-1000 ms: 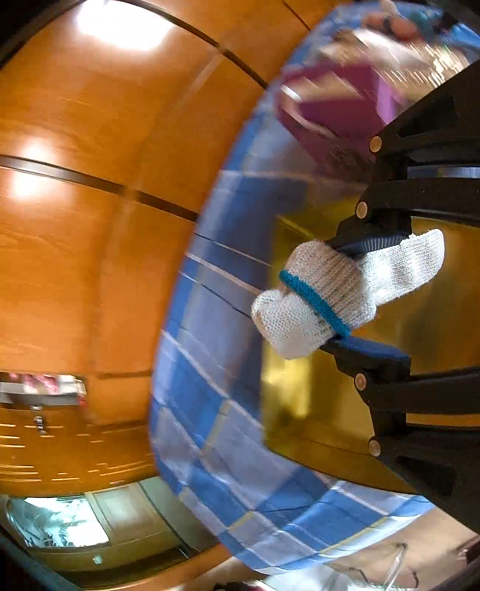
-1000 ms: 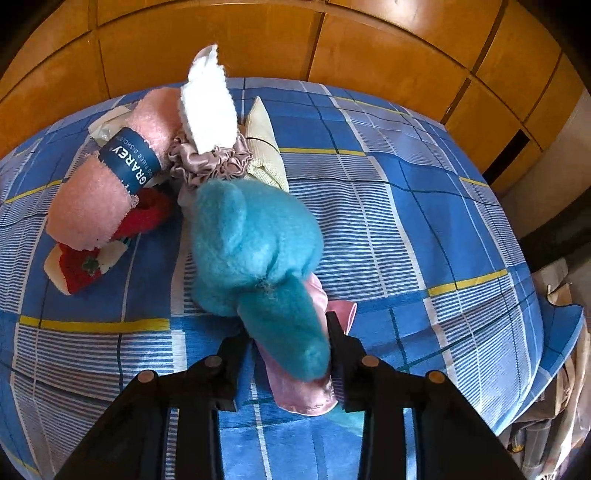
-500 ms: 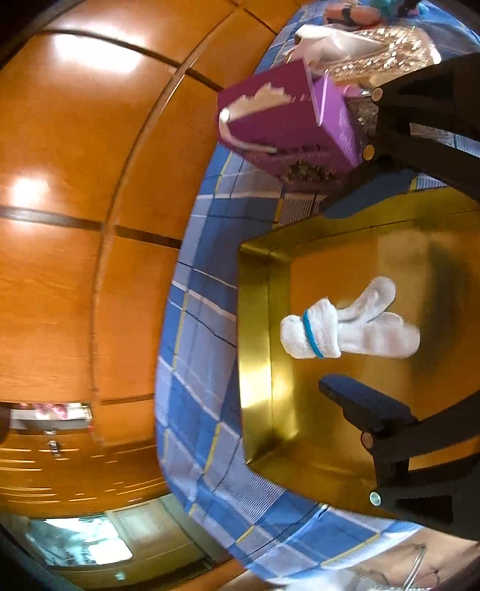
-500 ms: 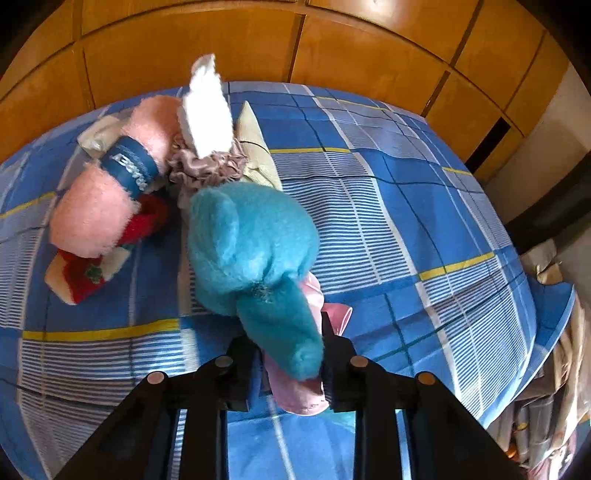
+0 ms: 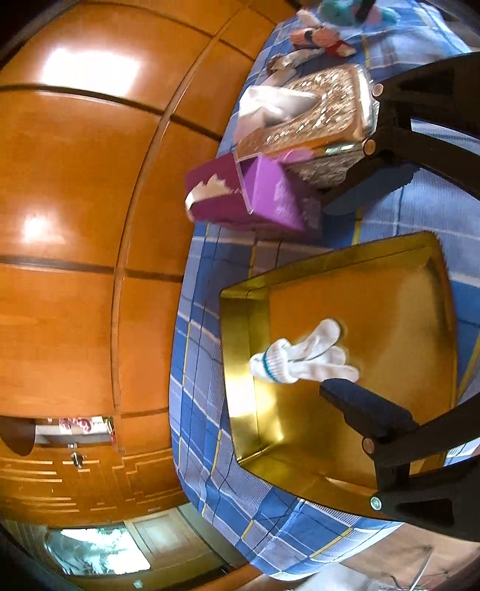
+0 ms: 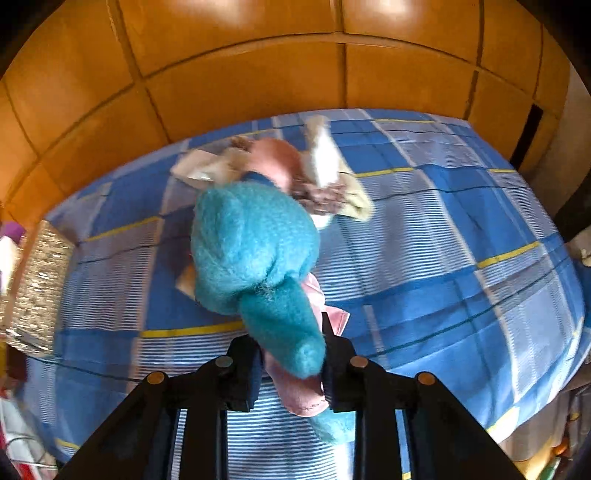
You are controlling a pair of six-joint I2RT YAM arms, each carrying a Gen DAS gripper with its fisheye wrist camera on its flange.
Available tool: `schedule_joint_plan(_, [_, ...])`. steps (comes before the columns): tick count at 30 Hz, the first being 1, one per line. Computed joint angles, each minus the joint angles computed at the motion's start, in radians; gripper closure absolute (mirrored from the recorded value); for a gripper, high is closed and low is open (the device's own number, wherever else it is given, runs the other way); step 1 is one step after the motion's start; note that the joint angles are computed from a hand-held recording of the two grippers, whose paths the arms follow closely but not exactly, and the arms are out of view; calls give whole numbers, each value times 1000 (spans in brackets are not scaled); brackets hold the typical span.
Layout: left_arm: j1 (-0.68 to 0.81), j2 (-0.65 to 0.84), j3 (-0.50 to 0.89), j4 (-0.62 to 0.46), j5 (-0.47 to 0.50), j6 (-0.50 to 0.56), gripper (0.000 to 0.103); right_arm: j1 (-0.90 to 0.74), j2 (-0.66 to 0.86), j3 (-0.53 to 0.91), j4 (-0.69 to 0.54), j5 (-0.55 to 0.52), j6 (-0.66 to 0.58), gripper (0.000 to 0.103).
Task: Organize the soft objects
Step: 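Drop sock toy into gold tray with left tool while right tool grasps blue elephant, then carry the blue plush elephant to the gold tray and open the right tool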
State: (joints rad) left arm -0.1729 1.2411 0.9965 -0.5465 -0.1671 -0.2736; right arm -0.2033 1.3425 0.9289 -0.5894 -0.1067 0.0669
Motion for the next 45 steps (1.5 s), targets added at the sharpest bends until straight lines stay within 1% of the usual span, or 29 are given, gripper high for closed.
schedule_joint_plan(5, [-33, -43, -18, -31, -33, -16, 12, 78, -3, 68, -40, -48, 62, 78])
schedule_joint_plan(9, [-42, -61, -23, -52, -53, -26, 12, 174, 12, 150, -63, -45, 92, 78])
schedule_joint_plan(15, [-52, -98, -41, -60, -48, -24, 12, 339, 135, 357, -90, -8, 135, 78])
schedule_joint_plan(21, [-54, -124, -51, -68, -54, -19, 12, 454, 349, 636, -130, -11, 200, 78])
schedule_joint_plan(24, [-49, -141, -59, -73, -65, -9, 12, 528, 471, 823, -175, -15, 224, 78])
schedule_joint_plan(30, [-9, -174, -83, -85, -57, 9, 12, 695, 669, 1162, -277, -43, 203, 78])
schedule_joint_plan(34, [49, -199, -108, -84, -39, 14, 12, 791, 764, 1313, -324, -96, 182, 78])
schedule_joint_plan(38, [162, -233, -135, -92, 0, 25, 12, 891, 835, 1381, -357, -147, 163, 77])
schedule_joint_plan(41, [275, -261, -147, -91, 31, 40, 12, 959, 900, 1429, -370, -188, 160, 77])
schedule_joint_plan(42, [304, -268, -150, -90, 40, 40, 12, 981, 914, 1424, -362, -198, 165, 76])
schedule_joint_plan(45, [406, -285, -156, -79, 84, 44, 12, 1031, 1015, 1502, -380, -217, 194, 75])
